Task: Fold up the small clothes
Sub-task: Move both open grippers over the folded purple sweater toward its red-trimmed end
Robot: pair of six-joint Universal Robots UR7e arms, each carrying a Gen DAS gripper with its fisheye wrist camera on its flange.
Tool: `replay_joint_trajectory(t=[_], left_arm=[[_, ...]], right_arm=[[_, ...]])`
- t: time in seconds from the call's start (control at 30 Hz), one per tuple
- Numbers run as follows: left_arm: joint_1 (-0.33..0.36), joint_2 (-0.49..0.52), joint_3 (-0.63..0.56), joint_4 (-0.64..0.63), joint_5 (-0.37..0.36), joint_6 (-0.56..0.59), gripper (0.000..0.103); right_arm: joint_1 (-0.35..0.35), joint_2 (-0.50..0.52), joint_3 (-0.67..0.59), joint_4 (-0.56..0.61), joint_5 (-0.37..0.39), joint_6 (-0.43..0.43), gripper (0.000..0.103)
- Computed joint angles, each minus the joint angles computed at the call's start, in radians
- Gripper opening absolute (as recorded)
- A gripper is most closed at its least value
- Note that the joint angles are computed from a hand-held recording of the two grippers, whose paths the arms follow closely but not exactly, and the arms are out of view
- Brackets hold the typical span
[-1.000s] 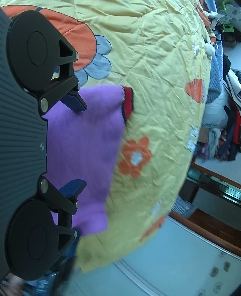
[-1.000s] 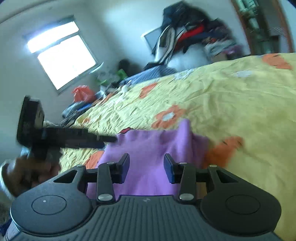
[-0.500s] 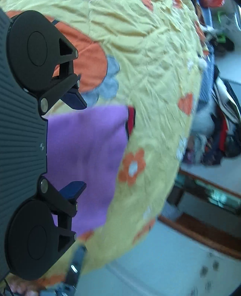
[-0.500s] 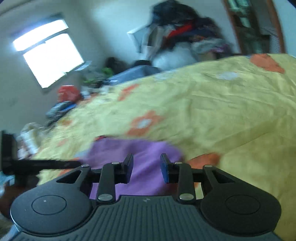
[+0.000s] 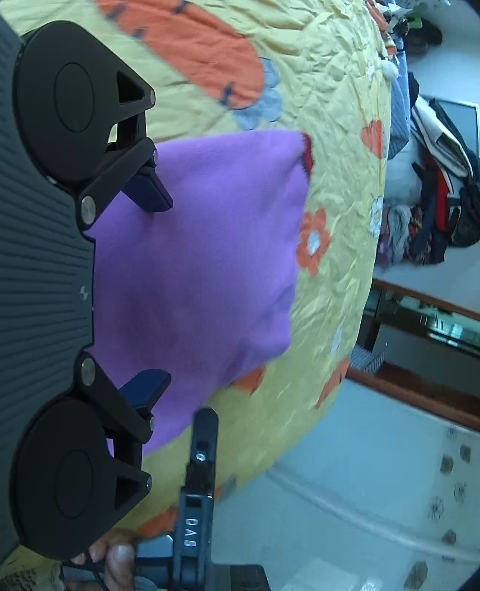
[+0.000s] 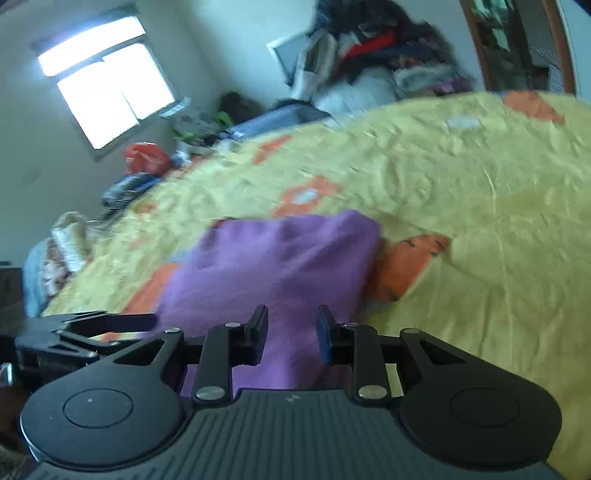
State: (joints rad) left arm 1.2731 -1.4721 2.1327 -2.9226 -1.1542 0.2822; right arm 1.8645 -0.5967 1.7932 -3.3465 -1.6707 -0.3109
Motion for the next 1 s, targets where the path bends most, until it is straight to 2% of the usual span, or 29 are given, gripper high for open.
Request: replay_joint_trajectory(t=[0.07, 0.1, 0.17, 0.2, 0.23, 0.3, 0.4, 0.5, 0.57, 0.6, 0.63, 0.67, 0.7, 0.73, 0.77, 0.87, 0.97, 1.0], left_arm=[[-0.012, -0.037, 0.051, 0.018, 0.004, -0.003, 0.092], [-0.02, -0.043, 0.075, 0.022, 0.03, -0.007, 0.092], [-0.02, -0.039, 0.108, 0.008, 0.06, -0.02, 0.093], [-0.022, -0.032, 0.135, -0.055, 0.066, 0.013, 0.096], [-0.033, -0.023, 0.151, -0.087, 0.089, 0.033, 0.097], [-0.071, -0.017, 0.167, -0.088, 0.145, 0.018, 0.097], [-0.085, -0.062, 0.183, -0.053, 0.094, -0.028, 0.097], [-0.104, -0.082, 0.212, -0.081, 0.144, -0.04, 0.098], [-0.082, -0.07, 0.197, -0.046, 0.143, -0.084, 0.098], [-0.073, -0.066, 0.204, -0.073, 0.134, -0.068, 0.099], [-0.076, -0.062, 0.21, -0.09, 0.141, -0.039, 0.099], [-0.084, -0.055, 0.21, -0.083, 0.154, -0.022, 0.1], [-0.094, -0.051, 0.211, -0.079, 0.173, -0.014, 0.1], [-0.104, -0.055, 0.209, -0.06, 0.186, -0.023, 0.099], [-0.106, -0.066, 0.197, -0.03, 0.171, -0.043, 0.099], [-0.075, -0.07, 0.135, -0.001, 0.079, -0.025, 0.099], [-0.049, 0.004, 0.031, -0.036, 0.095, 0.048, 0.098], [-0.032, 0.034, -0.019, -0.036, 0.081, 0.064, 0.098]], right_arm=[[0.009, -0.033, 0.071, 0.007, 0.021, -0.019, 0.027], [0.015, -0.036, 0.094, 0.0, 0.013, -0.031, 0.027], [0.026, -0.034, 0.128, -0.023, -0.055, -0.045, 0.027], [0.026, -0.014, 0.127, -0.057, -0.116, -0.052, 0.026], [0.017, 0.004, 0.131, -0.116, -0.136, -0.074, 0.022], [-0.013, -0.003, 0.14, -0.154, -0.096, -0.021, 0.019], [0.015, -0.01, 0.144, -0.176, -0.168, -0.017, 0.025], [0.008, -0.048, 0.199, -0.186, -0.085, -0.014, 0.025], [0.019, -0.051, 0.218, -0.169, -0.061, -0.062, 0.025], [0.027, -0.055, 0.226, -0.145, -0.056, -0.089, 0.024], [0.041, -0.048, 0.225, -0.142, -0.092, -0.111, 0.023], [0.054, -0.018, 0.209, -0.168, -0.17, -0.143, 0.022], [0.052, 0.003, 0.203, -0.208, -0.207, -0.171, 0.02], [0.043, -0.002, 0.204, -0.211, -0.201, -0.158, 0.019], [0.03, -0.018, 0.202, -0.184, -0.169, -0.106, 0.019], [0.053, -0.016, 0.17, -0.202, -0.179, -0.102, 0.023], [0.02, -0.02, 0.114, -0.157, -0.075, -0.024, 0.026], [0.016, -0.003, 0.09, -0.167, -0.062, -0.053, 0.026]])
